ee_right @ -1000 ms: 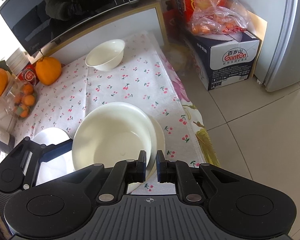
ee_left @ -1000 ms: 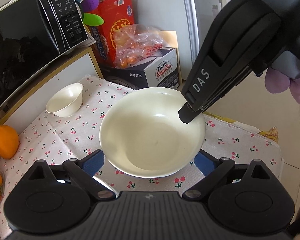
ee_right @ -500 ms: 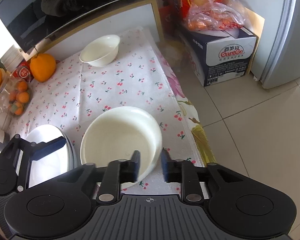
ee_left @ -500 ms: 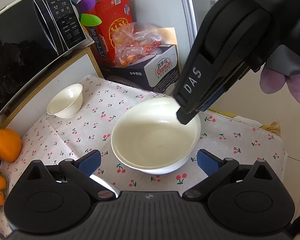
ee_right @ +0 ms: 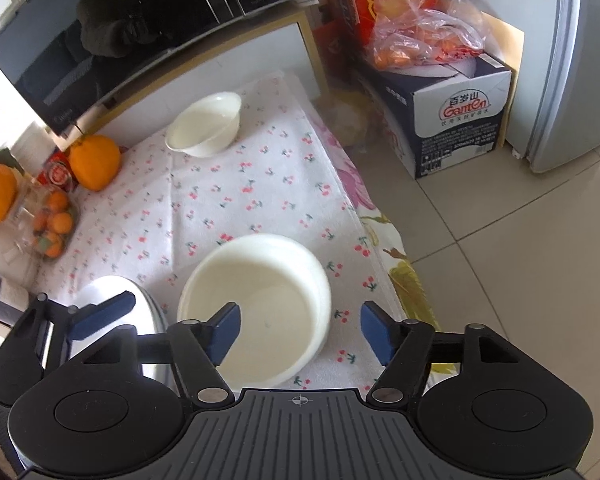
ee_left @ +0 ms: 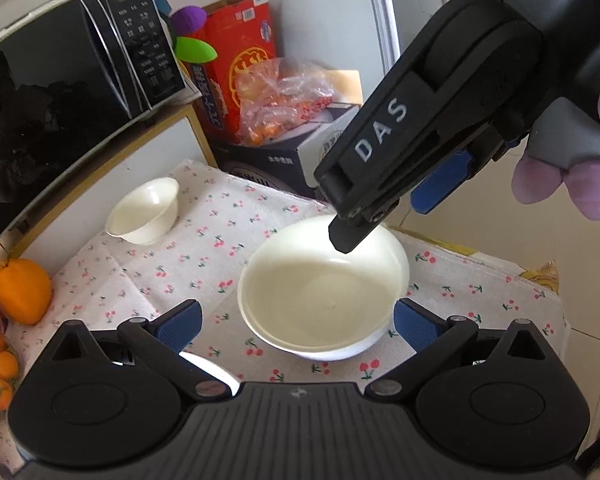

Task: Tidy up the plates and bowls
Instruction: 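Raise the open right gripper away from the nested bowls, then move the right gripper to the remaining cream bowl and close on its rim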

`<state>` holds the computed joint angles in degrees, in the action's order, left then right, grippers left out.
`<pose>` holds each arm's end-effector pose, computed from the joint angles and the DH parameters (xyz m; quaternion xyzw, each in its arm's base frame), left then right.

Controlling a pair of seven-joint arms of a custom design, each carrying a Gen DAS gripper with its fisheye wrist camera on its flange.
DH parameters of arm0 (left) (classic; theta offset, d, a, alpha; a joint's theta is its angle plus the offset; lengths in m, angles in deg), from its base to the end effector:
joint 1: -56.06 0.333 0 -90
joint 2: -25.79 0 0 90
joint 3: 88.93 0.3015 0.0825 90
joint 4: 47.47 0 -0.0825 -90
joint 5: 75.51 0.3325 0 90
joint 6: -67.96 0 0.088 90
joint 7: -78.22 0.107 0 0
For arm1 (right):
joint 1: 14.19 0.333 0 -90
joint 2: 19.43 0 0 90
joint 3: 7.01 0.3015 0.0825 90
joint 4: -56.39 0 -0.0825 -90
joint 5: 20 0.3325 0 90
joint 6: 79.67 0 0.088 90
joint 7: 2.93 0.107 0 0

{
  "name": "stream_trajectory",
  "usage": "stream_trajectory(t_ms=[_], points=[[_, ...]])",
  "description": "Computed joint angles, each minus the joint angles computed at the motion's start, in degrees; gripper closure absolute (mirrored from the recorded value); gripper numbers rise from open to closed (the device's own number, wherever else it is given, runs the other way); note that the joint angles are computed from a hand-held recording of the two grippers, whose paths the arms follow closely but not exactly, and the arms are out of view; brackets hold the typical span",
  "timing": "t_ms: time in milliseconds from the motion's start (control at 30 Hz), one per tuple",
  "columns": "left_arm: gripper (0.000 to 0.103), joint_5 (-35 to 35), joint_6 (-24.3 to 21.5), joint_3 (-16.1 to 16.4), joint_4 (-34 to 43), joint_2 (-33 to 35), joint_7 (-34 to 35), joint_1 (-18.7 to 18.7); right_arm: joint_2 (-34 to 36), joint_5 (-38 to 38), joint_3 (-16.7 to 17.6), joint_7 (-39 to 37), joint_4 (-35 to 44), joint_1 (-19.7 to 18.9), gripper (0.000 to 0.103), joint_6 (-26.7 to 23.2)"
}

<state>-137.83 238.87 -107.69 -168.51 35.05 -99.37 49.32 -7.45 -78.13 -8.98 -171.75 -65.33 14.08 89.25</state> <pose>0.5242 -0.1742 0.4139 -0.2540 0.8807 -0.3282 0.2281 0.4705 0.2957 0.3813 -0.5332 0.7686 -0.1391 0.3250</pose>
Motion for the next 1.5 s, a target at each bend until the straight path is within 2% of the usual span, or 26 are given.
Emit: stream_trajectory(t_ms=[67, 133, 267, 367, 467, 567, 633, 900, 1000, 1100, 1267, 1400, 1500], points=[[0.001, -1.07, 0.03, -0.05, 0.36, -0.18, 0.58, 0.30, -0.27, -1.76, -0.56, 1.67, 0.27, 0.20, 0.024, 0.36], [0.001, -0.84, -0.08, 0.33, 0.89, -0.26, 0.36, 0.40, -0.30, -1.19, -0.25, 1.01, 0.65, -0.42, 0.023, 0.84], [0.000, 2.53, 0.45, 1.45, 2.75, 0.42, -3.53, 0.50, 0.54, 8.61, 1.32, -8.03, 1.70, -3.13, 0.023, 3.71], [0.000, 7.62, 0.47, 2.10, 4.78, 1.54, -9.10, 0.81, 1.59, 16.60, 2.69, -15.47, 2.78, -4.97, 0.023, 6.19], [0.000, 12.63, 0.99, 1.99, 7.37, 3.27, -13.62, 1.59, 2.93, 22.66, 3.71, -21.48, 5.01, -5.98, 0.023, 6.60], [0.000, 18.64, 0.89, 2.54, 10.39, 5.29, -18.95, 1.86, 4.90, 28.48, 4.92, -26.61, 7.44, -7.30, 0.015, 8.21], [0.000, 23.19, 0.68, 3.46, 12.78, 7.02, -22.86, 1.57, 6.71, 32.59, 7.18, -30.63, 9.33, -9.57, 0.014, 9.73], [0.000, 38.27, -1.46, 6.34, 25.40, 16.33, -34.94, 0.69, 16.52, 44.31, 20.76, -47.11, 20.16, -21.52, 0.014, 10.66], [0.000, 41.07, -3.82, 5.34, 31.82, 21.14, -37.39, 1.90, 20.92, 47.11, 24.63, -51.92, 24.67, -24.66, 0.014, 10.47], [0.000, 43.44, -5.24, 3.59, 38.06, 26.40, -38.54, 3.34, 25.24, 49.28, 27.01, -56.18, 29.38, -26.46, 0.014, 9.69], [0.000, 46.04, -6.65, -1.72, 46.01, 34.33, -37.06, 7.07, 33.13, 51.92, 30.70, -63.68, 37.03, -28.42, 0.014, 9.72], [0.000, 46.47, -7.28, -5.53, 50.88, 39.83, -34.16, 9.20, 40.31, 54.03, 33.59, -69.31, 45.15, -28.80, 0.014, 8.00], [0.000, 47.00, -10.30, -5.37, 56.80, 44.16, -34.39, 8.38, 44.82, 55.42, 34.84, -73.26, 50.72, -28.25, 0.014, 7.19]])
